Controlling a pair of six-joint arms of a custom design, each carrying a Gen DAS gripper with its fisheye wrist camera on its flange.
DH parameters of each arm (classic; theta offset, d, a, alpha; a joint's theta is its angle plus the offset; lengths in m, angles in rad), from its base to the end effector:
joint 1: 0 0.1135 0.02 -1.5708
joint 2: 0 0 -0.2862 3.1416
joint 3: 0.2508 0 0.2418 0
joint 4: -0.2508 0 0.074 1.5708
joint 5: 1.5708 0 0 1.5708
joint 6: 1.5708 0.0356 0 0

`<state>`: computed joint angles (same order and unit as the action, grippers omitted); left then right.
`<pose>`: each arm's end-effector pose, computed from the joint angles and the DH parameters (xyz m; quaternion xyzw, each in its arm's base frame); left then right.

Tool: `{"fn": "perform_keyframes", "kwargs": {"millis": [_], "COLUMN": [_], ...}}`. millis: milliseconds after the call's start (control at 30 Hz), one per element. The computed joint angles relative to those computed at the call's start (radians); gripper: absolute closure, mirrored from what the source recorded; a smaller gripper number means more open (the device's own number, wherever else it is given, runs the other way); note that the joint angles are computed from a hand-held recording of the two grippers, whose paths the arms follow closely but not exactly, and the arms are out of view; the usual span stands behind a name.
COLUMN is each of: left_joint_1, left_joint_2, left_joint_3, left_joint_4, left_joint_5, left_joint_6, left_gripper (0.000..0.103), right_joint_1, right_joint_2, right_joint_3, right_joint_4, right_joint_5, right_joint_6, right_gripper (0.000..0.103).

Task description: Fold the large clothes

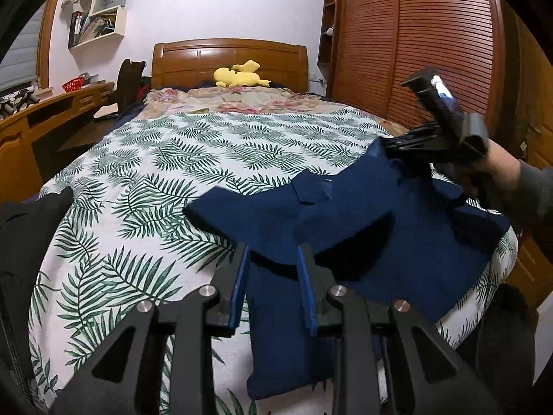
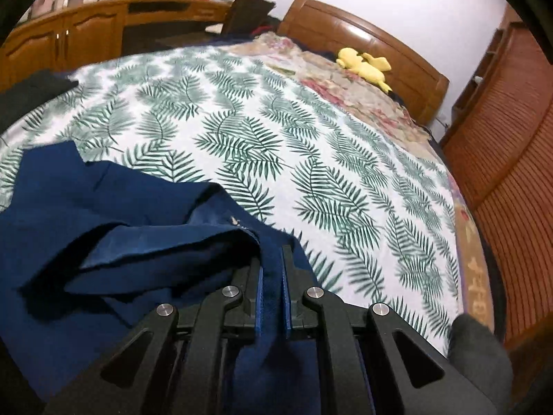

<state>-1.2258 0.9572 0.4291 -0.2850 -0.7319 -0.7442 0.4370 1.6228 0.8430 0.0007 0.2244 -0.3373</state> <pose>0.0754 -0.1395 0.2083 0.0784 0.8741 -0.1040 0.4680 0.2942 0.1287 0.2009 -0.3062 0.8653 -0.0841 0.3878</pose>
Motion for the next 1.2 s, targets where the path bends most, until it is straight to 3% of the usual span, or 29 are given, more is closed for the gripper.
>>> {"fn": "perform_keyframes", "kwargs": {"millis": [100, 167, 233, 333, 467, 567, 800, 1000, 1200], "left_joint_1": [0.009, 0.015, 0.025, 0.029, 0.043, 0.051, 0.044, 0.038, 0.04], "left_joint_2": [-0.009, -0.009, -0.008, -0.003, -0.024, -0.035, -0.049, -0.059, -0.109], "left_joint_3": [-0.007, -0.011, -0.014, -0.015, -0.021, -0.025, -0.029, -0.032, -0.044], "left_joint_4": [0.001, 0.006, 0.013, 0.016, 0.013, 0.013, -0.003, -0.025, -0.069], "left_joint_5": [0.009, 0.016, 0.025, 0.026, 0.028, 0.028, 0.012, 0.003, -0.003], "left_joint_6": [0.0, 0.001, 0.009, 0.008, 0.011, 0.01, -0.002, -0.013, -0.028], "left_gripper": [0.077, 0.077, 0.077, 0.077, 0.077, 0.077, 0.077, 0.077, 0.077], "right_joint_1": [0.014, 0.01, -0.009, -0.045, -0.018, 0.017, 0.193, 0.356, 0.424], "right_joint_2": [0.093, 0.14, 0.183, 0.182, 0.075, -0.028, -0.195, -0.173, -0.023], "right_joint_3": [0.062, 0.103, 0.163, 0.181, 0.084, 0.021, -0.081, -0.118, -0.078], "right_joint_4": [0.006, -0.017, -0.077, -0.113, -0.061, -0.046, -0.07, -0.043, -0.041], "right_joint_5": [0.045, 0.065, 0.054, -0.016, -0.029, -0.052, -0.096, -0.111, -0.094], "right_joint_6": [-0.034, -0.021, 0.019, 0.089, 0.094, 0.103, 0.128, 0.132, 0.134], "right_gripper": [0.092, 0.068, 0.058, 0.057, 0.055, 0.042, 0.036, 0.03, 0.029]}}
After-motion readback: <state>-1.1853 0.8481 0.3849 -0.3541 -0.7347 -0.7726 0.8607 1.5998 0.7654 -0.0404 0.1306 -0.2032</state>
